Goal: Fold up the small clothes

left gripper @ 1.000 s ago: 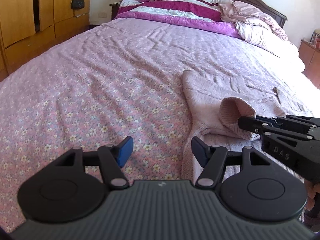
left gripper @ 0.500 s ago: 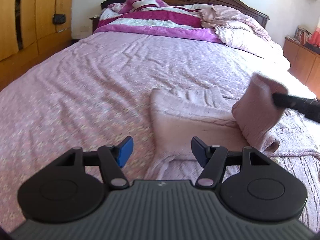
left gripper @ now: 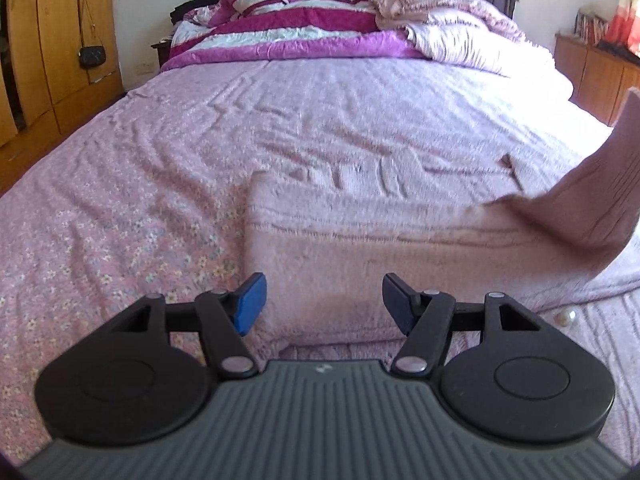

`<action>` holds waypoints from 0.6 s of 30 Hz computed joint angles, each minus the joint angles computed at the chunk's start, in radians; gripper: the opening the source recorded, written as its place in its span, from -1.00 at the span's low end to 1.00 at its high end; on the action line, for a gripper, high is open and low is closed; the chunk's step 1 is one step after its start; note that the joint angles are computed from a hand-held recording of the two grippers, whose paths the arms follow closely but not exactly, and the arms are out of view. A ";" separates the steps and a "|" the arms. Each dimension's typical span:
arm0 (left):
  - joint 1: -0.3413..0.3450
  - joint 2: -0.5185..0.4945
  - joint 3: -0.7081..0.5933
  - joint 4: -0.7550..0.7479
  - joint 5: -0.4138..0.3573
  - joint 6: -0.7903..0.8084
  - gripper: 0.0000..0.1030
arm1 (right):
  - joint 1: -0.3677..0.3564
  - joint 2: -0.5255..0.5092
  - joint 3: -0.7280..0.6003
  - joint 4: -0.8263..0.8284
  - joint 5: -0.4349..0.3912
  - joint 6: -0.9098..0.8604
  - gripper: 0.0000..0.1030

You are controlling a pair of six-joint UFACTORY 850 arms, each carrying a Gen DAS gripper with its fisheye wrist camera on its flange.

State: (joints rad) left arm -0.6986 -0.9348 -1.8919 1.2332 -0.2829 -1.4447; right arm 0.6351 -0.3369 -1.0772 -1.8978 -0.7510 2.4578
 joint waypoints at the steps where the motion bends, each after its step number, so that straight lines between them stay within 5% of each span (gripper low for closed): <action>1: -0.003 -0.005 -0.004 0.004 -0.012 0.002 0.28 | -0.007 0.009 0.018 0.008 -0.008 0.003 -0.84; 12: -0.020 -0.028 -0.025 0.018 -0.070 0.032 0.27 | -0.086 -0.007 0.129 0.143 -0.013 0.112 -0.81; 18: -0.021 -0.035 -0.037 -0.008 -0.076 0.050 0.27 | -0.065 0.003 0.155 0.080 -0.005 0.218 -0.66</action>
